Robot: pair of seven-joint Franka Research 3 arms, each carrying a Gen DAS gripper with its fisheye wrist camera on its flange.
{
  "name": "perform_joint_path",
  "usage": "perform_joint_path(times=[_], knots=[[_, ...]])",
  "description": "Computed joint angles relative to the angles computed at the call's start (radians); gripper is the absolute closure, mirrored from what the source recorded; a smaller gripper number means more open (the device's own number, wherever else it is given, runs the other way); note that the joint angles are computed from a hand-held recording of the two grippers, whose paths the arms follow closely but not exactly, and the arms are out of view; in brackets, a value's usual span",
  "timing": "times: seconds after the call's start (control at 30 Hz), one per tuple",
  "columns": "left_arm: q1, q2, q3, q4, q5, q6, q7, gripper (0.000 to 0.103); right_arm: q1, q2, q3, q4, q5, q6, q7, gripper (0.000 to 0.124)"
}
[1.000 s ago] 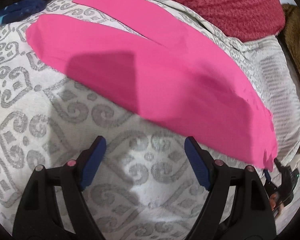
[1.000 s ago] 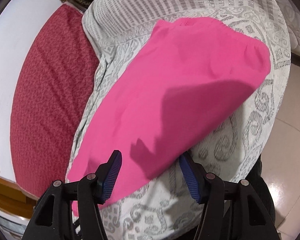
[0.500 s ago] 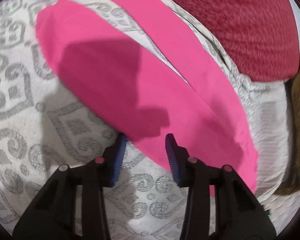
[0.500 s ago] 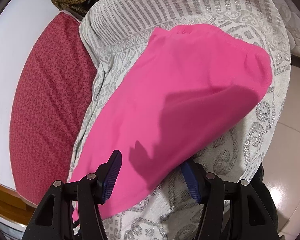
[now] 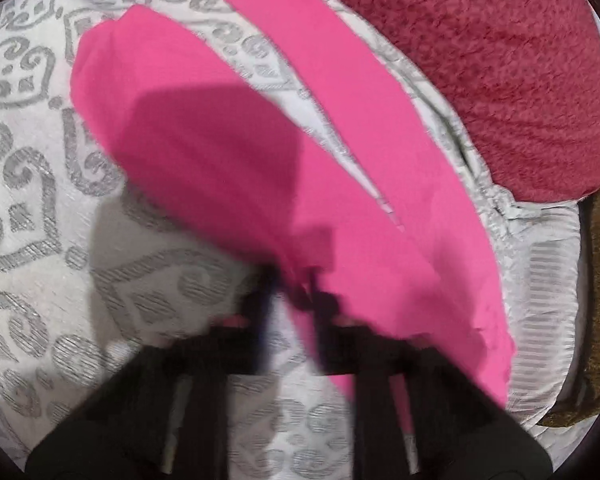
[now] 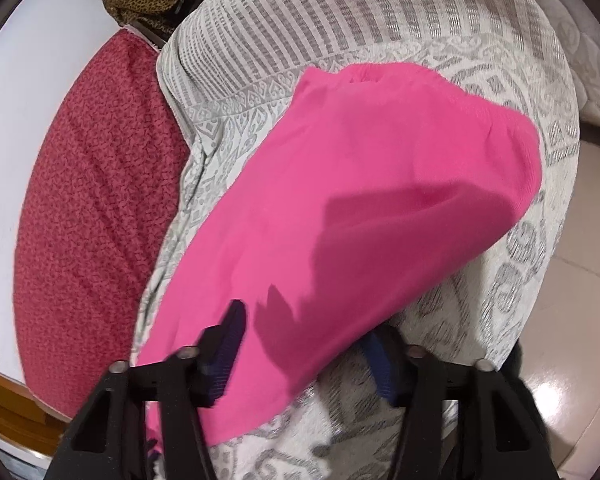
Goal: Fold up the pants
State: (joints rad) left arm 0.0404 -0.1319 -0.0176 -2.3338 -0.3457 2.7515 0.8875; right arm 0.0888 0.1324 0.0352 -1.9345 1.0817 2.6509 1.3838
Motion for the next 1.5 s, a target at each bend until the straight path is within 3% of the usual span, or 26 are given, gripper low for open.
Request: perform_joint_path(times=[0.03, 0.07, 0.23, 0.3, 0.4, 0.47, 0.53, 0.57, 0.6, 0.63, 0.73, 1.03, 1.23, 1.33, 1.5], knots=[[-0.014, -0.011, 0.013, -0.022, -0.070, 0.028, 0.042, 0.098, 0.001, 0.004, -0.001, 0.004, -0.014, 0.001, 0.001, 0.105], [-0.020, -0.022, 0.020, -0.037, -0.106, 0.037, 0.063, 0.098, -0.001, 0.008, -0.004, 0.007, -0.024, -0.009, 0.006, 0.115], [-0.012, -0.063, 0.021, -0.056, -0.075, -0.010, 0.045, 0.096, -0.009, 0.002, -0.004, -0.001, -0.003, -0.017, -0.007, 0.115], [-0.023, -0.071, 0.030, -0.064, -0.105, -0.007, 0.045, 0.075, -0.009, 0.000, -0.004, -0.003, -0.002, -0.018, -0.009, 0.115], [-0.077, -0.060, 0.067, -0.062, -0.264, 0.046, 0.170, 0.048, -0.010, 0.004, -0.008, -0.001, -0.013, -0.035, 0.016, 0.112], [-0.045, -0.032, 0.037, -0.029, -0.182, 0.035, 0.109, 0.045, -0.018, 0.009, -0.008, -0.002, 0.011, -0.054, 0.028, 0.110], [-0.010, -0.018, 0.007, -0.015, -0.069, 0.037, 0.028, 0.045, -0.028, 0.011, -0.005, -0.001, 0.068, -0.069, 0.001, 0.105], [0.013, -0.005, -0.012, -0.004, 0.024, 0.040, -0.030, 0.056, -0.031, 0.013, -0.004, 0.004, 0.086, -0.078, -0.016, 0.100], [0.027, 0.000, -0.021, 0.002, 0.091, 0.032, -0.071, 0.093, -0.030, 0.014, -0.004, 0.007, 0.089, -0.078, -0.025, 0.099], [0.028, 0.011, -0.017, 0.018, 0.113, -0.001, -0.063, 0.098, -0.026, 0.017, -0.005, 0.010, 0.077, -0.070, -0.022, 0.098], [0.018, -0.011, -0.005, -0.015, 0.070, 0.043, -0.037, 0.099, -0.014, 0.007, -0.003, 0.005, 0.048, -0.019, -0.025, 0.119], [0.041, -0.047, -0.028, 0.058, 0.290, 0.020, -0.119, 0.099, 0.007, -0.023, -0.001, 0.039, 0.039, 0.052, -0.091, 0.119], [0.035, -0.001, -0.010, 0.171, 0.298, -0.015, -0.076, 0.099, 0.006, 0.046, 0.005, 0.181, -0.022, 0.056, -0.060, 0.119], [0.045, 0.064, -0.017, 0.288, 0.335, -0.066, -0.070, 0.099, 0.009, 0.119, 0.008, 0.300, -0.117, 0.060, -0.007, 0.119], [0.065, 0.246, -0.032, 0.568, 0.368, -0.253, -0.050, 0.099, 0.026, 0.292, -0.009, 0.559, -0.368, -0.007, 0.171, 0.119]])
